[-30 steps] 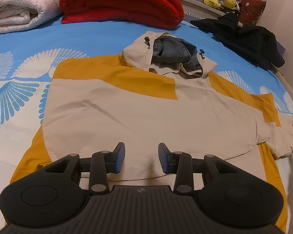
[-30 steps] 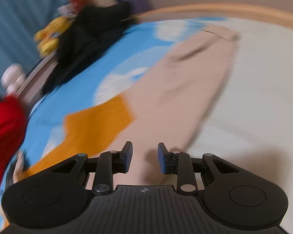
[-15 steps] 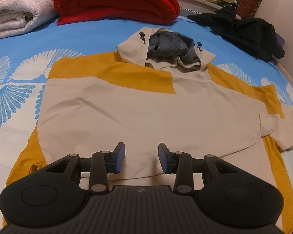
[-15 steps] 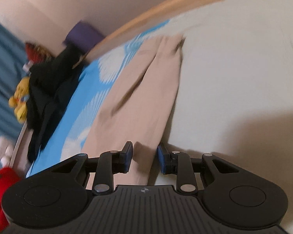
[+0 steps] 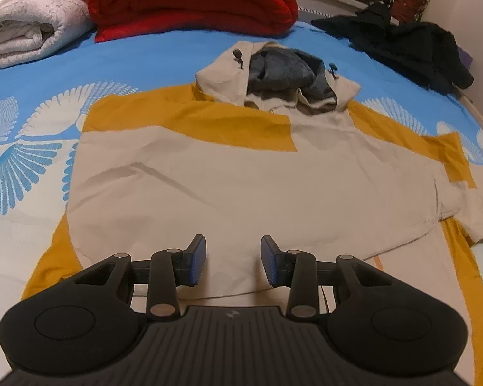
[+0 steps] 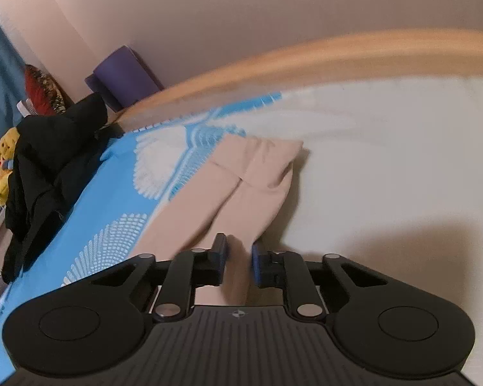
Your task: Fold large clothes
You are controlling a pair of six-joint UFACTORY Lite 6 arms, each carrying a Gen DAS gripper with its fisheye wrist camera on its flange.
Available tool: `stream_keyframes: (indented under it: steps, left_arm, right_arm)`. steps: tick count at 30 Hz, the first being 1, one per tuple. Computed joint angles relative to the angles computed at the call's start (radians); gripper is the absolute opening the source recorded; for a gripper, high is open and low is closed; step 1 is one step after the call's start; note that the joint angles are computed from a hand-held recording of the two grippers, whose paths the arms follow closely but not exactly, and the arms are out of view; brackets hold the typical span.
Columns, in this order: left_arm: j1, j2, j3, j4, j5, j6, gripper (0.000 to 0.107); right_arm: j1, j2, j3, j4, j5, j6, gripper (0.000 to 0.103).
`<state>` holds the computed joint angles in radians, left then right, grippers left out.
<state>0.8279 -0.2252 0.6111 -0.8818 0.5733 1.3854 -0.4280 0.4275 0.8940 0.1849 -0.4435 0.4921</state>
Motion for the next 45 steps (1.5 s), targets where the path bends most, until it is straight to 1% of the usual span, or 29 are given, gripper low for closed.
stream_keyframes:
  steps: [2,6,9,11,14,16,19,20,21,22,24,25,27,28,29,31,32,33,37,38,39,40,41,43,44,45]
  left_arm:
    - [0.028,0.002,0.028,0.004,0.035,-0.01,0.041]
    - [0.106,0.02,0.101,0.012,0.125,-0.024,0.041]
    - [0.162,0.044,0.156,0.022,0.187,-0.03,0.041]
    - [0.214,0.082,0.215,0.026,0.238,-0.037,0.041]
    - [0.287,0.16,0.322,0.028,0.306,-0.065,0.041]
    - [0.328,0.211,0.394,0.028,0.34,-0.082,0.041]
    - [0.391,0.299,0.521,0.036,0.401,-0.115,0.041]
    - [0.413,0.327,0.563,0.034,0.423,-0.121,0.041]
    - [0.43,0.345,0.591,0.034,0.438,-0.124,0.041]
    - [0.448,0.37,0.628,0.036,0.454,-0.132,0.041]
    - [0.469,0.408,0.683,0.042,0.476,-0.149,0.041]
    - [0.477,0.424,0.701,0.043,0.485,-0.155,0.041]
    - [0.49,0.454,0.741,0.047,0.503,-0.169,0.041]
    - [0.498,0.469,0.759,0.049,0.512,-0.175,0.041]
    - [0.504,0.484,0.776,0.052,0.52,-0.186,0.041]
    - [0.512,0.515,0.808,0.06,0.534,-0.213,0.041]
    - [0.515,0.534,0.83,0.066,0.545,-0.231,0.041]
    - [0.515,0.545,0.838,0.066,0.549,-0.243,0.041]
    - [0.512,0.588,0.868,0.071,0.545,-0.287,0.04]
    - [0.51,0.598,0.871,0.075,0.537,-0.297,0.039]
    - [0.507,0.604,0.867,0.078,0.526,-0.306,0.037]
    - [0.503,0.609,0.858,0.081,0.515,-0.312,0.034]
    - [0.495,0.617,0.851,0.085,0.504,-0.317,0.025]
    - [0.48,0.61,0.808,0.09,0.475,-0.314,0.023]
    - [0.471,0.602,0.782,0.091,0.457,-0.307,0.023]
    - [0.458,0.59,0.752,0.092,0.43,-0.295,0.023]
  right_arm:
    - [0.044,-0.068,-0.03,0.14,-0.005,-0.142,0.005]
    - [0.17,-0.238,-0.065,0.489,-0.001,-0.506,0.002]
    - [0.286,-0.356,-0.065,0.802,-0.004,-0.819,0.001]
    - [0.387,-0.41,-0.052,0.997,-0.054,-1.028,0.001]
    - [0.603,-0.453,0.009,1.256,-0.201,-1.342,0.001]
    - [0.768,-0.449,0.075,1.351,-0.298,-1.484,0.001]
    - [1.061,-0.38,0.212,1.442,-0.416,-1.595,0.001]
    - [1.166,-0.341,0.271,1.449,-0.41,-1.628,0.001]
    - [1.263,-0.29,0.337,1.451,-0.429,-1.638,0.001]
    - [1.358,-0.228,0.412,1.448,-0.424,-1.646,0.001]
    - [1.493,-0.11,0.55,1.448,-0.366,-1.638,0.003]
    - [1.55,-0.04,0.626,1.467,-0.311,-1.634,0.004]
    - [1.639,0.124,0.797,1.562,-0.205,-1.689,0.018]
    - [1.675,0.196,0.869,1.601,-0.191,-1.7,0.03]
    - [1.711,0.266,0.941,1.656,-0.189,-1.723,0.035]
    - [1.76,0.373,1.07,1.798,-0.218,-1.816,0.035]
    - [1.786,0.411,1.129,1.848,-0.263,-1.855,0.035]
    - [1.807,0.421,1.155,1.858,-0.306,-1.858,0.035]
    - [1.86,0.327,1.086,1.832,-0.446,-1.741,0.035]
    - [1.867,0.287,1.038,1.802,-0.468,-1.685,0.035]
    - [1.86,0.236,0.951,1.752,-0.47,-1.608,0.036]
    - [1.858,0.209,0.905,1.71,-0.488,-1.561,0.037]
    - [1.857,0.184,0.857,1.677,-0.52,-1.512,0.038]
    - [1.834,0.12,0.695,1.593,-0.511,-1.368,0.038]
    - [1.825,0.113,0.651,1.593,-0.506,-1.33,0.039]
    - [1.802,0.125,0.642,1.631,-0.486,-1.329,0.04]
